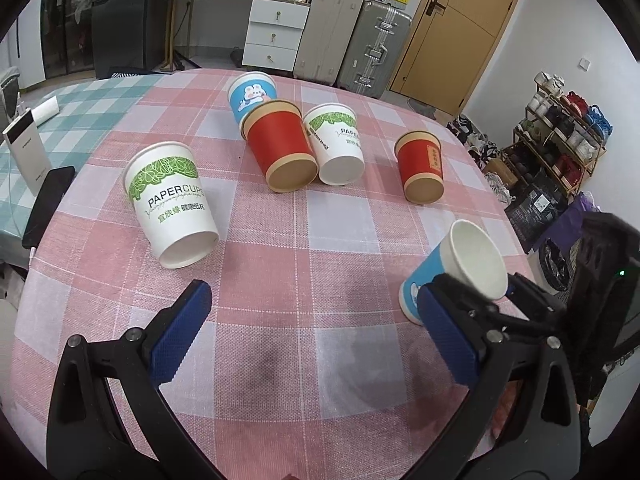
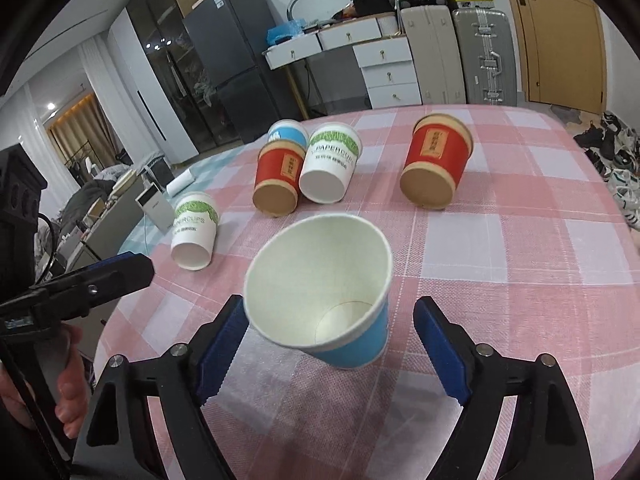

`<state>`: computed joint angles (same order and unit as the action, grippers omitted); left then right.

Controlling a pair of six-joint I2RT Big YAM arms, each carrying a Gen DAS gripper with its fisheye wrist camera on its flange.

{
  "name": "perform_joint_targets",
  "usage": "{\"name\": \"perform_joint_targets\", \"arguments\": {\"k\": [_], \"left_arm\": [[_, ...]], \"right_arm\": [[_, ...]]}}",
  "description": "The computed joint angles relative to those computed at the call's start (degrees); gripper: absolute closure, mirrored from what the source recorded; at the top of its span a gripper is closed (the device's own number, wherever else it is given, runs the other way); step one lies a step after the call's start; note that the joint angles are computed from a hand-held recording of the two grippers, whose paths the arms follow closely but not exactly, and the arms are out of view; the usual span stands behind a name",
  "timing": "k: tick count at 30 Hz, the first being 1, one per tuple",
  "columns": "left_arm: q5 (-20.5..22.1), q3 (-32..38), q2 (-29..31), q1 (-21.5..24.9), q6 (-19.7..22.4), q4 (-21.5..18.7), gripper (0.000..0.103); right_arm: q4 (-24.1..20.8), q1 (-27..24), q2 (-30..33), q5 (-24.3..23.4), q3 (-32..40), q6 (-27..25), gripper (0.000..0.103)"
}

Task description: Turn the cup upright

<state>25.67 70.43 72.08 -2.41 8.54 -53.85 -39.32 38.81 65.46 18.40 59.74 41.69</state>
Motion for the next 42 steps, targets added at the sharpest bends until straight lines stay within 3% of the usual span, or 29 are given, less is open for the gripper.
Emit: {"name": "perform_joint_targets", "arguments": {"k": [4, 10, 23, 33, 42], "left_arm": [[0.1, -0.2, -1.8, 0.6, 0.5, -0.5, 0.0], [-0.5, -0.1, -4.2, 0.6, 1.8, -0.7, 0.0], [0.3, -0.9, -13.7, -0.3, 1.1, -0.2, 0.0], [2.1, -1.5, -21.0, 1.1, 2.3, -2.4, 0.0], [2.4, -1.7, -25.4, 2.0, 3.6, -4.4, 0.0]], "right_arm": [[-2.2, 2.7, -3.6, 5.6, 0.5, 1.3, 0.01], [-5.3, 9.3, -8.1, 17.7, 2.6, 2.7, 0.005], [-16.2, 23.7, -7.9, 35.3, 10.0, 5.9, 0.005], [-23.1, 30.7, -8.3, 41.7, 11.9, 14.2, 0.003], [-23.4, 32.3, -9.0, 43.4, 11.5, 15.5, 0.002]]}}
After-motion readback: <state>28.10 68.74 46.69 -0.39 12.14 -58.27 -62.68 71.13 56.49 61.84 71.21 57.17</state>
